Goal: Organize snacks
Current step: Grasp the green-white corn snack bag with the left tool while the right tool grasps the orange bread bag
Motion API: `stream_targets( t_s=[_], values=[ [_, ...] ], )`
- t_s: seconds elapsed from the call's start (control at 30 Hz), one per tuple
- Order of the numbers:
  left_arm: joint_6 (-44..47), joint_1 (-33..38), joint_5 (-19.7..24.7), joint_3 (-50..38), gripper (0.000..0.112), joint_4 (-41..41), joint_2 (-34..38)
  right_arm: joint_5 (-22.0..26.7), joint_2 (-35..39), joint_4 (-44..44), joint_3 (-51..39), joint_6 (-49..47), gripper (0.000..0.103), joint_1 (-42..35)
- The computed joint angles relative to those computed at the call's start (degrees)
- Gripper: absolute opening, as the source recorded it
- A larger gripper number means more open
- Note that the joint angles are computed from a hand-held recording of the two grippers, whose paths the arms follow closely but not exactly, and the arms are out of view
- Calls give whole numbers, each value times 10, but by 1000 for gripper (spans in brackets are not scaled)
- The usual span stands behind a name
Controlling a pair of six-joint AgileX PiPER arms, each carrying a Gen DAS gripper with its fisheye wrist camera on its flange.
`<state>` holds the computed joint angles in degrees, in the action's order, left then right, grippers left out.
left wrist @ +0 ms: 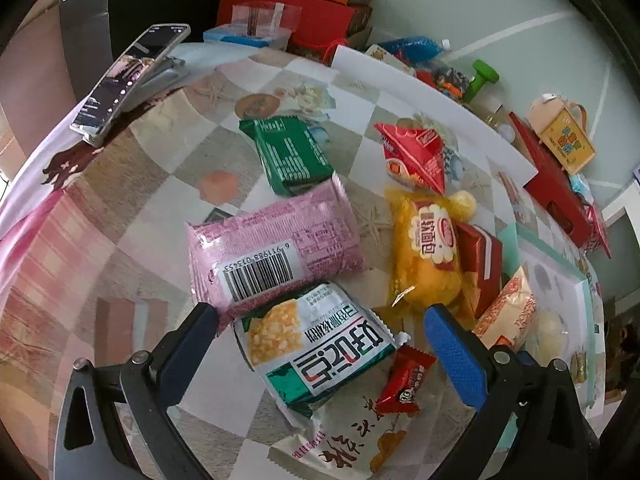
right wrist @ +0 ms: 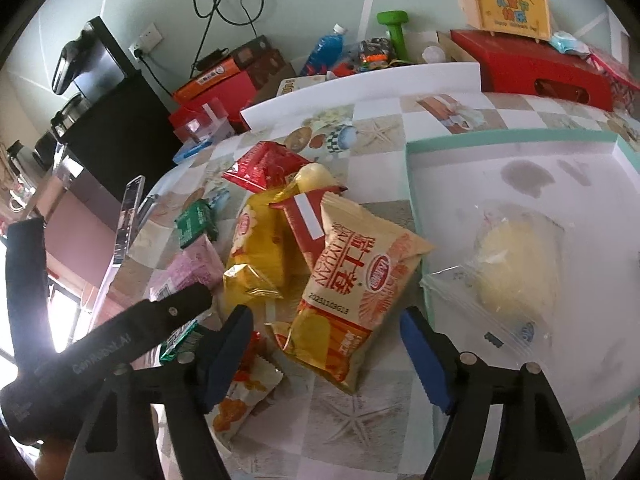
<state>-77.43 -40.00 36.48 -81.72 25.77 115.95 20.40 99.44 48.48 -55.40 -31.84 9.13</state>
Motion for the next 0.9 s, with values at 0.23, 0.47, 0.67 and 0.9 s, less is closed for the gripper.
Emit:
stream_targets(
  t_s=[0.23,0.47,0.67,0.9],
  values=[
    [6,6,8,-2,103,-14,11,-2,5,37,-1,-44,78,0],
    [3,5,29,-9,103,-11,24,1,10,55,-3,-66,76,3],
    [2,0,33,-12,99,-7,25,-12,17,19,-7,-37,65,6],
    [7,-7,37,-16,79,1,22,-26,25,-20,-10,-1,56,10]
  ],
)
